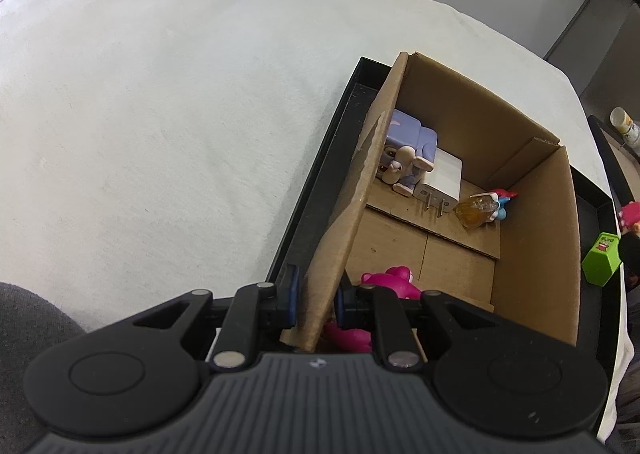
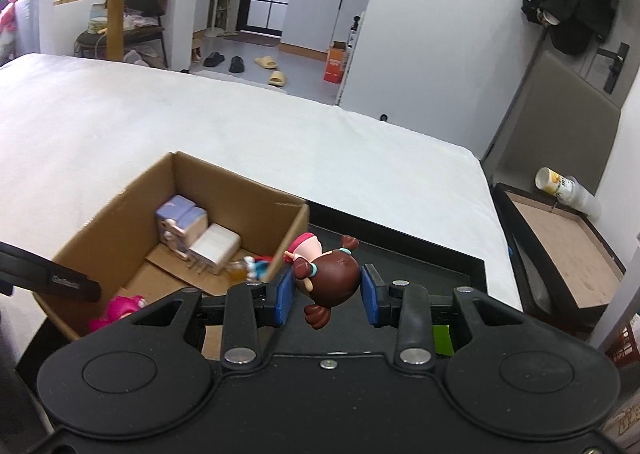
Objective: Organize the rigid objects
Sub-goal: 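Carry the brown-haired doll over the cardboard box and lower it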
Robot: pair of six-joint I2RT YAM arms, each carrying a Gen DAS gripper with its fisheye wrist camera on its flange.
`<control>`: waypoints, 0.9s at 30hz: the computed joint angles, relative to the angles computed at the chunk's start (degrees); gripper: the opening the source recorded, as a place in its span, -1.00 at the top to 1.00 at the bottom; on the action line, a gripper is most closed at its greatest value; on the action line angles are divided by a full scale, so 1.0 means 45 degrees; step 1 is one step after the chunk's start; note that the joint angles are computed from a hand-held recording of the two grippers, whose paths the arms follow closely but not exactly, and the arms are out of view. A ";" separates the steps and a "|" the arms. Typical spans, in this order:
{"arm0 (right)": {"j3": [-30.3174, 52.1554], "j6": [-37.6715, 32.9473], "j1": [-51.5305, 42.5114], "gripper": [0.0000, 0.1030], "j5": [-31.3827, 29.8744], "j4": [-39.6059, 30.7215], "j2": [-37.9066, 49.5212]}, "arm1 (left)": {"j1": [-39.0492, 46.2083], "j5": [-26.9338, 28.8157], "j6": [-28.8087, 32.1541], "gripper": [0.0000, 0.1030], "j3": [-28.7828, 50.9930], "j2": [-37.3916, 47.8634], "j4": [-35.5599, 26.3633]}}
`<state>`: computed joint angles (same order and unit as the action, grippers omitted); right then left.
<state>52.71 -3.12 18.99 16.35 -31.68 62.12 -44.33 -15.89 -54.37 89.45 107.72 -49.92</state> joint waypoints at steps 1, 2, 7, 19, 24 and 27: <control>0.0074 0.0037 0.0164 0.32 0.0101 -0.0056 0.0059 | 0.0028 0.0046 -0.0014 0.68 -0.0074 -0.0061 0.0053; 0.0122 0.0050 0.0285 0.32 0.0174 -0.0095 0.0105 | 0.0065 0.0109 -0.0012 0.68 -0.0138 -0.0107 0.0121; 0.0470 0.0259 0.1179 0.32 0.0756 -0.0378 0.0389 | 0.0169 0.0352 0.0020 0.68 -0.0519 -0.0362 0.0510; 0.1115 0.0810 0.2832 0.32 0.1497 -0.0681 0.1389 | 0.0426 0.0882 0.0145 0.67 -0.1316 -0.0863 0.1294; 0.1271 0.0766 0.3395 0.32 0.1666 -0.0667 0.1885 | 0.0498 0.1042 0.0056 0.66 -0.1700 -0.1053 0.1731; 0.1335 0.0666 0.3663 0.32 0.1708 -0.0620 0.2231 | 0.0513 0.1107 0.0019 0.65 -0.1869 -0.1121 0.1944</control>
<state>58.72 -0.12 35.47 24.04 -34.47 72.16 -42.02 -10.91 -54.29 81.04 102.68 -41.17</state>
